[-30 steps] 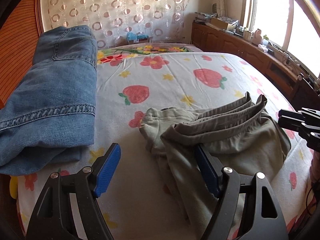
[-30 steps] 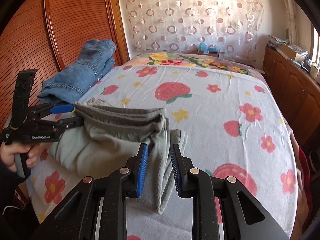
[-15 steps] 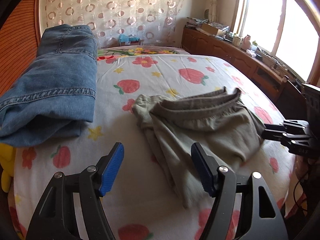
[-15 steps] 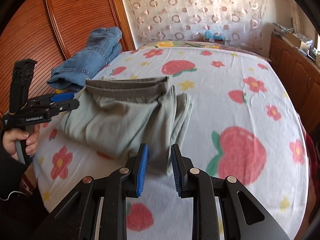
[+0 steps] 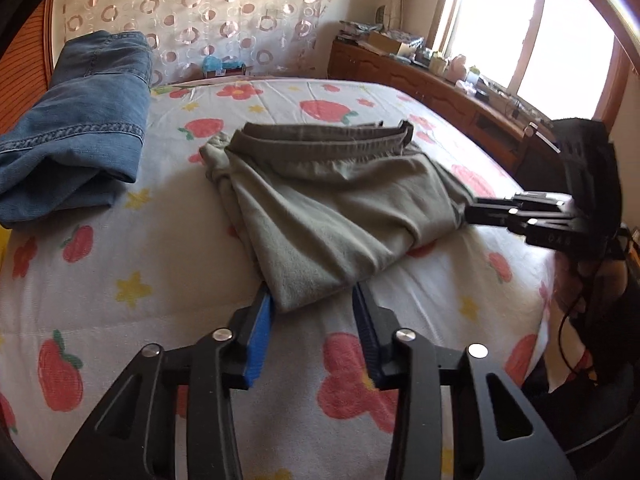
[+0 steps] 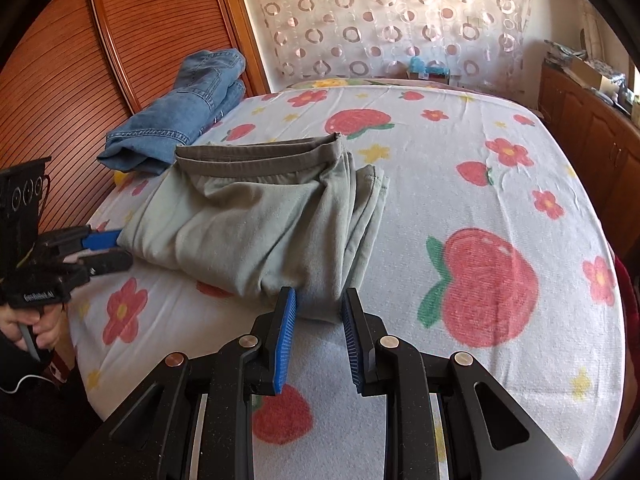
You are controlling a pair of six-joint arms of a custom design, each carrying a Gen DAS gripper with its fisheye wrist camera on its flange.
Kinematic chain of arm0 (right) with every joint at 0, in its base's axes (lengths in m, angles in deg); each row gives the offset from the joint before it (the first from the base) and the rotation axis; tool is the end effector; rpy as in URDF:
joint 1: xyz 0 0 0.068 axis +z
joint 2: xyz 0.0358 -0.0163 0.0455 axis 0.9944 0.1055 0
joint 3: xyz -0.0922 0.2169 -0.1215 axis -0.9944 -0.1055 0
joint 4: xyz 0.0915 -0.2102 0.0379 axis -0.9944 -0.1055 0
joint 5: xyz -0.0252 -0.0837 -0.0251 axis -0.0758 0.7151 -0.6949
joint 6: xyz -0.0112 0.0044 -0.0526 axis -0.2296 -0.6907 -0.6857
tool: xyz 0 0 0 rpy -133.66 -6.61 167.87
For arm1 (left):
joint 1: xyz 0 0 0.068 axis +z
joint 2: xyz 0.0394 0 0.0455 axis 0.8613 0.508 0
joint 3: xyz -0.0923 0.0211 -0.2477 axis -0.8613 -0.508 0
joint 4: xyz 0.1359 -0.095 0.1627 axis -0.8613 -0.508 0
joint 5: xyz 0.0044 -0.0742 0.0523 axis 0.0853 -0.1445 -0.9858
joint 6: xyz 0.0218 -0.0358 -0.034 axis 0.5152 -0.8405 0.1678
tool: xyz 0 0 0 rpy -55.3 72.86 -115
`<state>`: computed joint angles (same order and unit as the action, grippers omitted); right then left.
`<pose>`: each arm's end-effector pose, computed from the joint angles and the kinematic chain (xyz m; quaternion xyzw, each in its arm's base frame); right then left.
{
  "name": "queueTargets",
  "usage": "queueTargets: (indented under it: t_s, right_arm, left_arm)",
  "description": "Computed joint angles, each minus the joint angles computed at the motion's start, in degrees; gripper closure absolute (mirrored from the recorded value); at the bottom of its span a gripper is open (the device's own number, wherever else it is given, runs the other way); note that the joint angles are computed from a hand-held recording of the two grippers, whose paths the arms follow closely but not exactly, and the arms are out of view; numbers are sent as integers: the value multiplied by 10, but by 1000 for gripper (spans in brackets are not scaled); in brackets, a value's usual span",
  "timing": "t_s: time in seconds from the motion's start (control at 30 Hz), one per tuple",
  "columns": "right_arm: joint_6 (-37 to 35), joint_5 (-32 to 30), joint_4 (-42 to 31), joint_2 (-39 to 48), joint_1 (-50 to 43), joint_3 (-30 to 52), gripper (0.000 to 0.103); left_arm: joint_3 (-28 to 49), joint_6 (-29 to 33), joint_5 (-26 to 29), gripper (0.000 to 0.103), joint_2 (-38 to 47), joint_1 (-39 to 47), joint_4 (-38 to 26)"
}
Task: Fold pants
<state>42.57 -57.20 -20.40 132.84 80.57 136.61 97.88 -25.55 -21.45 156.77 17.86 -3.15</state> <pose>0.3472 0.0023 0.3235 -0.3576 0.8449 0.2263 0.3272 0.2068 -0.1655 0.2369 -0.0465 0.9295 -0.0662 0.3598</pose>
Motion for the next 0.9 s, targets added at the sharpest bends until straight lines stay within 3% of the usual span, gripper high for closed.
queueTargets:
  t_s: [0.13, 0.27, 0.4, 0.57, 0.9]
  right_arm:
    - [-8, 1, 4, -3, -1, -6, 80]
    - [-17, -7, 9, -7, -6, -10, 95]
    - [-2, -19, 40, -22, -24, -30, 101]
    - [-22, -41, 25, -37, -43, -42, 101]
    - [-92, -63, -63, -51, -83, -31, 101]
  left_arm:
    - [-3, 0, -5, 73, 2, 2, 7]
    - [-19, 0, -26, 87, -23, -5, 16]
    - [-35, -6, -48, 89, -63, -8, 11]
    - [-39, -13, -48, 89, -77, -14, -1]
    - [-17, -71, -86, 89, -85, -90, -79]
